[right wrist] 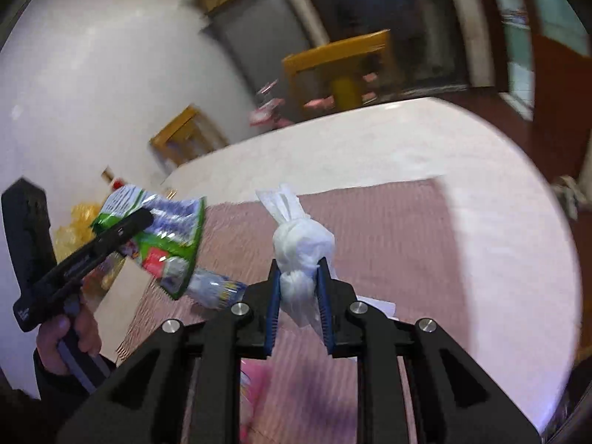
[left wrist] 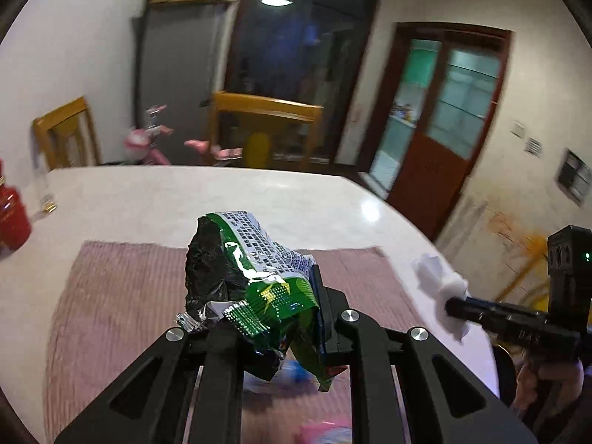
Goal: Collect trash
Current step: 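Carry the chip bag and tissues to the black bin and open both tools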
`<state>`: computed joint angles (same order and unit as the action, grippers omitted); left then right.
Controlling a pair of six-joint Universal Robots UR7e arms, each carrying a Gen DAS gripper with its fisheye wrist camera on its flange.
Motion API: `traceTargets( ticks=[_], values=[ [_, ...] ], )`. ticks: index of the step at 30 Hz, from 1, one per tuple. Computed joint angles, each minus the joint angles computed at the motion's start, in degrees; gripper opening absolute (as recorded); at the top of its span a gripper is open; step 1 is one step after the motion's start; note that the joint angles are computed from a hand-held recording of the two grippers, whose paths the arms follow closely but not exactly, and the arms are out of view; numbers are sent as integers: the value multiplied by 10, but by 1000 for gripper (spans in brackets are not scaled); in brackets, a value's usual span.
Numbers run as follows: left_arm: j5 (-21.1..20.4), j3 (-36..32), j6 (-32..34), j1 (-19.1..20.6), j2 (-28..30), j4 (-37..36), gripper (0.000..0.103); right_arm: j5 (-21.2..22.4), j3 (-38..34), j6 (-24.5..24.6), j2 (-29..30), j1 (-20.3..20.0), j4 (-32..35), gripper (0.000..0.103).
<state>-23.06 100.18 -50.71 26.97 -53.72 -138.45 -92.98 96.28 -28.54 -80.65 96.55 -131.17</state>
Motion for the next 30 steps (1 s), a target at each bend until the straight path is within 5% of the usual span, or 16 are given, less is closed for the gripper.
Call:
traceTargets(
  ticks=[8, 11, 17, 18, 19, 21, 30],
  values=[
    [-97, -88, 145, -25, 120, -125, 13, -113, 47, 39, -144, -149, -91, 20],
    [-125, -122, 172, -31, 157, -129, 13, -161, 42, 68, -155, -216, -96, 20],
    [-175, -199, 209, -40, 224, -100, 13, -173, 46, 67, -128, -298, -118, 22],
    [-182, -210, 214, -40, 233, -96, 13, -167, 43, 71, -122, -312, -115, 32],
    [-191, -222, 219, -40, 243, -88, 13, -164, 36, 80, -115, -321, -110, 57],
    [-204, -238, 232, -39, 257, -82, 13, -167, 30, 104, -108, -333, -117, 78],
    [-360, -433, 321, -12, 413, -44, 13, -79, 67, 158, -192, -403, -186, 82]
  ],
)
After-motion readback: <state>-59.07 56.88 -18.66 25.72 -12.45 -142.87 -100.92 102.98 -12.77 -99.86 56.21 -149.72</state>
